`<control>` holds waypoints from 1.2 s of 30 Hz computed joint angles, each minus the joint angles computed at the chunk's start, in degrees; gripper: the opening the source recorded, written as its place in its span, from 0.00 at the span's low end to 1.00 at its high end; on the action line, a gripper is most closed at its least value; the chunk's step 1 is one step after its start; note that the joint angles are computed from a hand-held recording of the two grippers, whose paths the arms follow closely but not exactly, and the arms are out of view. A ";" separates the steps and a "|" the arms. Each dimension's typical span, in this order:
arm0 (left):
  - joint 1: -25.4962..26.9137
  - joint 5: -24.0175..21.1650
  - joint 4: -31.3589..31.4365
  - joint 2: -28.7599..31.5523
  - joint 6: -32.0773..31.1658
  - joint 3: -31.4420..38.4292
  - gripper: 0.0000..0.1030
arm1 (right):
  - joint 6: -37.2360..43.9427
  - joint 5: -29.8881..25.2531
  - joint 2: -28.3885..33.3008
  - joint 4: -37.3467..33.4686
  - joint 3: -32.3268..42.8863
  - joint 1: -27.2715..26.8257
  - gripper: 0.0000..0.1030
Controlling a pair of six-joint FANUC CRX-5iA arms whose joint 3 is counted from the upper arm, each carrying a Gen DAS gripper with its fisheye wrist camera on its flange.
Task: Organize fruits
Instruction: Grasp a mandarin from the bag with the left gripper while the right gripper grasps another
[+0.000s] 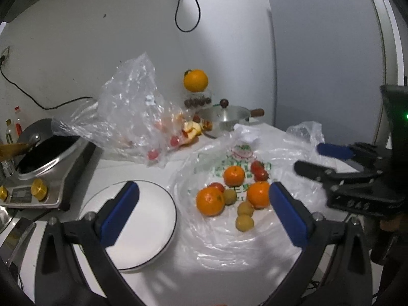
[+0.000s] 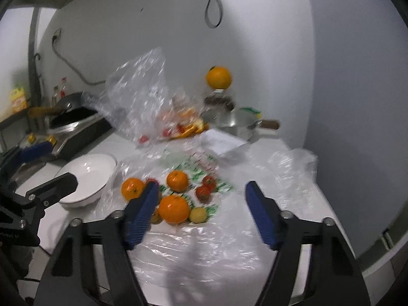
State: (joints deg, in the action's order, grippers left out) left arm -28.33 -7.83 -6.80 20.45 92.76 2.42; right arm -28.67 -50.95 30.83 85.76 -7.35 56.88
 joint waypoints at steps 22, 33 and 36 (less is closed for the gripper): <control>-0.39 -15.22 0.05 11.04 -3.61 15.28 0.66 | 11.67 22.68 5.28 -5.67 5.38 -7.31 0.52; -2.30 -23.38 -3.29 16.36 -5.65 24.25 0.59 | -4.77 27.66 2.04 12.04 -0.23 -11.80 0.44; -2.45 -25.76 -3.21 17.86 -5.99 26.58 0.59 | -8.28 26.75 0.85 15.66 -1.64 -12.57 0.44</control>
State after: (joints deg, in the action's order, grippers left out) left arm -30.78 -33.59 -10.02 38.31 86.77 29.01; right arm -36.95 -24.20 31.68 101.42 -8.99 44.31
